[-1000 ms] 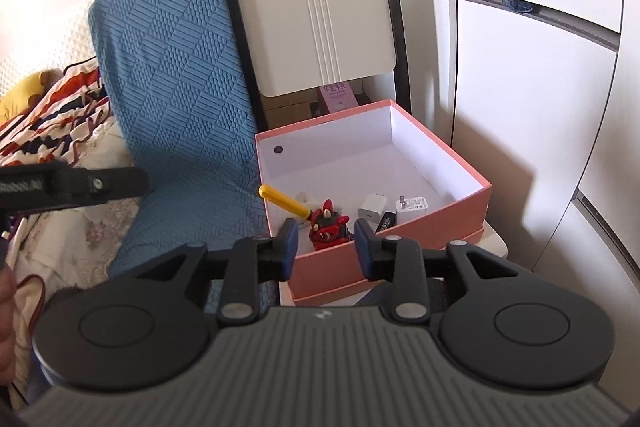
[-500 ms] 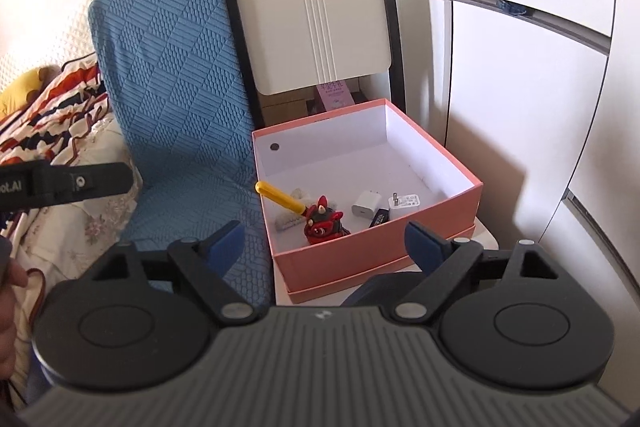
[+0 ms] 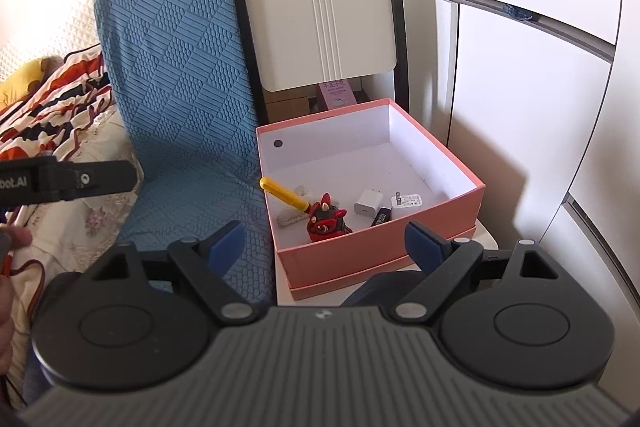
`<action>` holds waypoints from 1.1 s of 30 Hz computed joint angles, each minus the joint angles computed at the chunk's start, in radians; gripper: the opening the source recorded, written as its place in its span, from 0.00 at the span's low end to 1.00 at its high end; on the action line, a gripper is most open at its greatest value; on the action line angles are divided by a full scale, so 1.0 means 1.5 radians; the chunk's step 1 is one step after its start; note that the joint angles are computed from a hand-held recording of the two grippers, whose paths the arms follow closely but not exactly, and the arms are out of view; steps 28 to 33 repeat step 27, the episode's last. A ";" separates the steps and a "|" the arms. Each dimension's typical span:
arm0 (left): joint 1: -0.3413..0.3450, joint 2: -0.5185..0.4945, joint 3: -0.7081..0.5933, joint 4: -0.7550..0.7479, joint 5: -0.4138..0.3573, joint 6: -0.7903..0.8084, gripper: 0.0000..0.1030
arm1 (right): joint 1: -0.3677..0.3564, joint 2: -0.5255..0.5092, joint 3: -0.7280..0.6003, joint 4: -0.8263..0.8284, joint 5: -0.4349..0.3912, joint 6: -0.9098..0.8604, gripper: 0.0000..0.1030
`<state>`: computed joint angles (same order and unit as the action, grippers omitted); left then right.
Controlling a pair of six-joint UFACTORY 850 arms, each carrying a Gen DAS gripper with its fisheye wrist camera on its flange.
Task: Organize rigid objects
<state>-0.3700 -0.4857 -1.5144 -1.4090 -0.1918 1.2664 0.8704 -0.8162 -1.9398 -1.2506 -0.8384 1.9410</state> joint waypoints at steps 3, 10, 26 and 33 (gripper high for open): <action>0.000 -0.001 0.002 0.001 0.008 -0.006 0.99 | -0.001 -0.002 0.000 0.006 0.002 -0.002 0.86; 0.002 0.000 0.006 -0.029 0.010 0.033 0.99 | -0.007 -0.004 0.005 0.023 0.014 0.000 0.86; 0.000 -0.003 0.004 0.003 0.022 0.003 1.00 | -0.005 0.001 0.014 0.004 0.018 0.016 0.86; -0.001 -0.004 0.004 0.009 0.026 -0.002 1.00 | -0.005 0.001 0.014 0.008 0.019 0.013 0.86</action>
